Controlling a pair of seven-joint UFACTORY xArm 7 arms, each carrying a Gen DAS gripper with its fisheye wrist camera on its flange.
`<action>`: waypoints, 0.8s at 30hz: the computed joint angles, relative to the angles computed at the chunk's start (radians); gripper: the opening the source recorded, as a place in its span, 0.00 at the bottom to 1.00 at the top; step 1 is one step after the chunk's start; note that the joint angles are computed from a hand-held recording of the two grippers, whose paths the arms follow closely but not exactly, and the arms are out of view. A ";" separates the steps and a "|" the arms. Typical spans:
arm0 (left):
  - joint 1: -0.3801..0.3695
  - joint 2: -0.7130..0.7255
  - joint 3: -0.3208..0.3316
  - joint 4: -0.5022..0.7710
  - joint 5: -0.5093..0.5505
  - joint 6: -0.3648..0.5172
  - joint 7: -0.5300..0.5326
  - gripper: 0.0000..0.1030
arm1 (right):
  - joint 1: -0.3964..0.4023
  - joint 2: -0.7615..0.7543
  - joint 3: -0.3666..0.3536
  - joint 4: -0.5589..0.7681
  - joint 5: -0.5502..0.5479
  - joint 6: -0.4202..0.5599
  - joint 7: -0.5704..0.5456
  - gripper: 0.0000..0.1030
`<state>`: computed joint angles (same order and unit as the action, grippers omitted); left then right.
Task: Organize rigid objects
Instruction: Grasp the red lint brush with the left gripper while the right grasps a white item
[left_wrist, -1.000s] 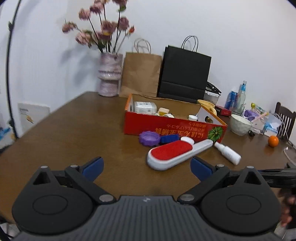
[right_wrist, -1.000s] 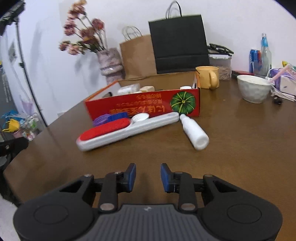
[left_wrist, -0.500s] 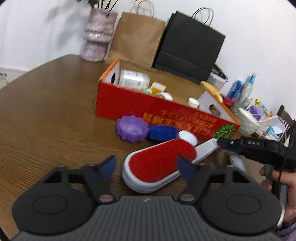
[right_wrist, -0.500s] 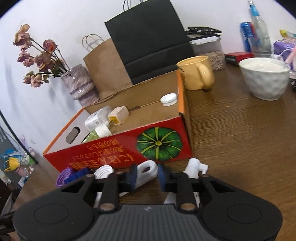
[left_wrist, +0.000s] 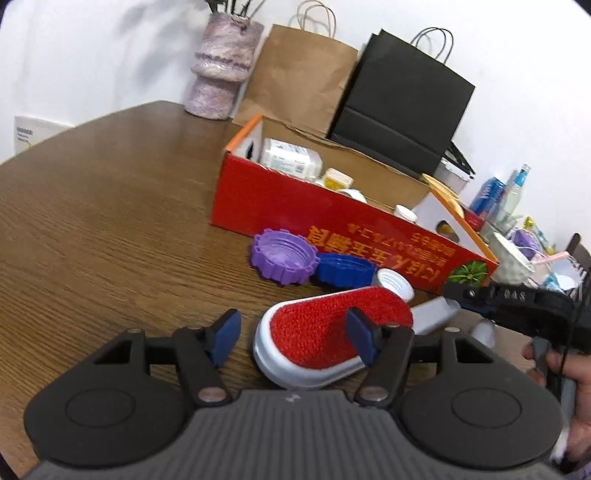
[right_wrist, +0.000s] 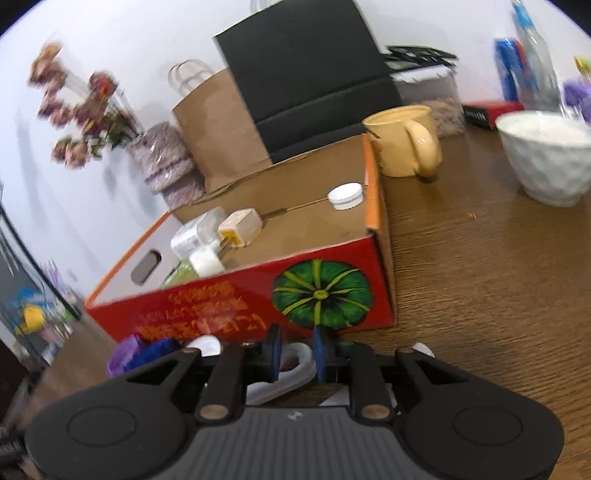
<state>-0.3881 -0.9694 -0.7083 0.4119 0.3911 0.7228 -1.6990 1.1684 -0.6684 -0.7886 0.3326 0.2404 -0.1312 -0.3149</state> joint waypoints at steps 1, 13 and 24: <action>0.007 0.006 -0.011 0.018 -0.001 0.041 0.003 0.62 | -0.030 -0.003 0.029 -0.008 -0.004 0.016 0.001 0.16; -0.003 0.019 -0.046 0.048 0.036 0.127 -0.014 0.60 | -0.275 -0.200 0.208 -0.154 0.047 0.113 -0.028 0.11; -0.016 0.014 -0.050 0.042 0.060 0.115 -0.024 0.51 | -0.450 -0.160 0.445 -0.150 0.035 0.195 -0.045 0.11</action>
<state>-0.4043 -0.9551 -0.7584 0.4541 0.4513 0.8379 -1.7227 0.7179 -0.8282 -0.3432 0.1830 0.2750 0.0634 -0.3596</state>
